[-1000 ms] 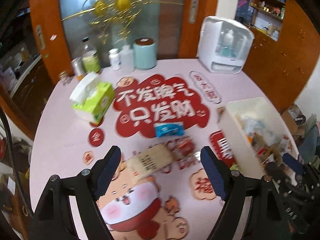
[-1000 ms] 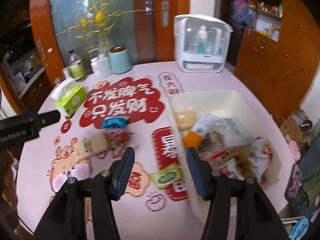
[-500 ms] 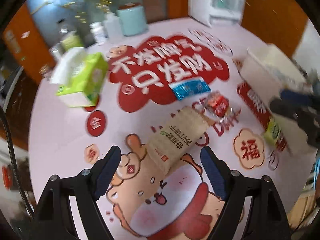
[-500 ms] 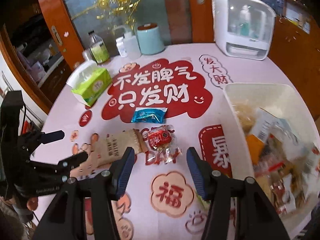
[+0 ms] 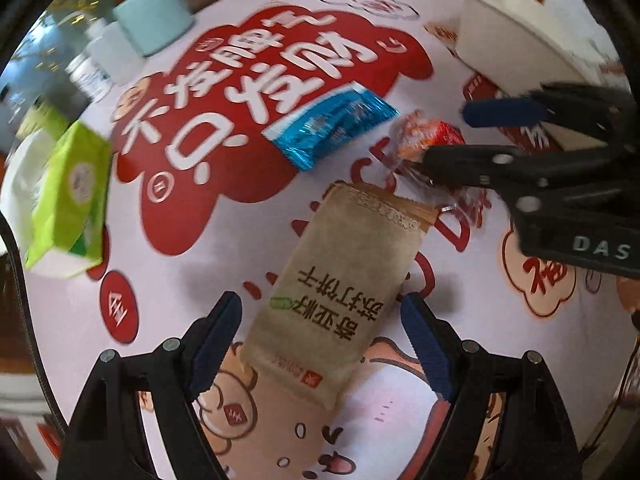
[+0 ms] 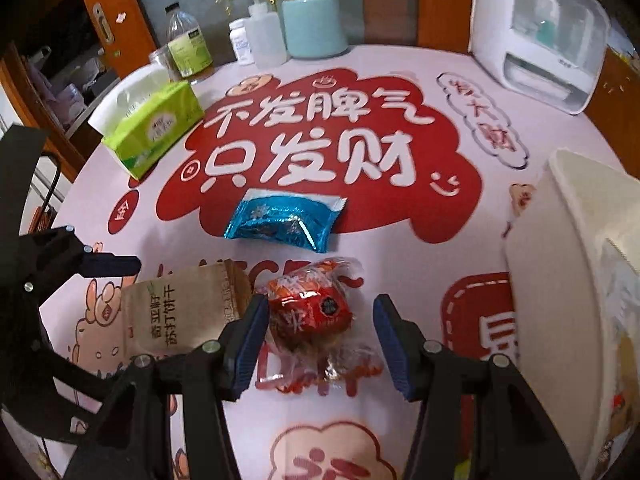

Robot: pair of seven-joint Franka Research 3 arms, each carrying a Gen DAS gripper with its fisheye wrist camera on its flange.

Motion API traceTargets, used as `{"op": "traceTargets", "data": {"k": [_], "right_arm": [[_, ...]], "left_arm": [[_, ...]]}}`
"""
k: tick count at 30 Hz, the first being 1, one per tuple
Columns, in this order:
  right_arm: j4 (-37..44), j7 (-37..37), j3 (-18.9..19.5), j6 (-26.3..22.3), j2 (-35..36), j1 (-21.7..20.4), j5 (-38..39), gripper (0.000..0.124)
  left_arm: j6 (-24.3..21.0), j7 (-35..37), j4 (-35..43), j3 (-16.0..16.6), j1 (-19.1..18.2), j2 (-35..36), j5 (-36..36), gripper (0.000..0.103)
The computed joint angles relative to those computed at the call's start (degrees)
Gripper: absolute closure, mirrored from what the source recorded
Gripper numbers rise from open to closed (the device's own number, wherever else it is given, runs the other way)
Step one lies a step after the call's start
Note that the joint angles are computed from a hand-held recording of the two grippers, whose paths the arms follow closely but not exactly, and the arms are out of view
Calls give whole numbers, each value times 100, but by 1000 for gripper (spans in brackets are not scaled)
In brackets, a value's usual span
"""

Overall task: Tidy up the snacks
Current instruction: 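Move the left tool to the beige biscuit pack while the right tool approaches the red candy, then grasp the beige biscuit pack with the left tool while the right tool grasps the red candy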

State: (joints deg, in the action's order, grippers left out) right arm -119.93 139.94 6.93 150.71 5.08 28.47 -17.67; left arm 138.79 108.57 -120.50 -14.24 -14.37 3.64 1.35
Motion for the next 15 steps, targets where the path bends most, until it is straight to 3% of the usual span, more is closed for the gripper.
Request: {"op": "traceTargets", "data": {"k": [4,11,13,15], "right_arm": [[75,-318,7,137,206,-16,365,68],[232,-304,-112,32,334,150,17,68],[196,-328,-120,79,312,144,45,69],[153,-300,-122,92,278,145,63,70]], "left_arm": [[-163,126,223,-26,3,207,-16,21],[-411,299,457,-63,112,381,-518,21],[-381,367,404,-72,122,334,-565,24],[-349,406,345,-64,129,276,-590,36]]}}
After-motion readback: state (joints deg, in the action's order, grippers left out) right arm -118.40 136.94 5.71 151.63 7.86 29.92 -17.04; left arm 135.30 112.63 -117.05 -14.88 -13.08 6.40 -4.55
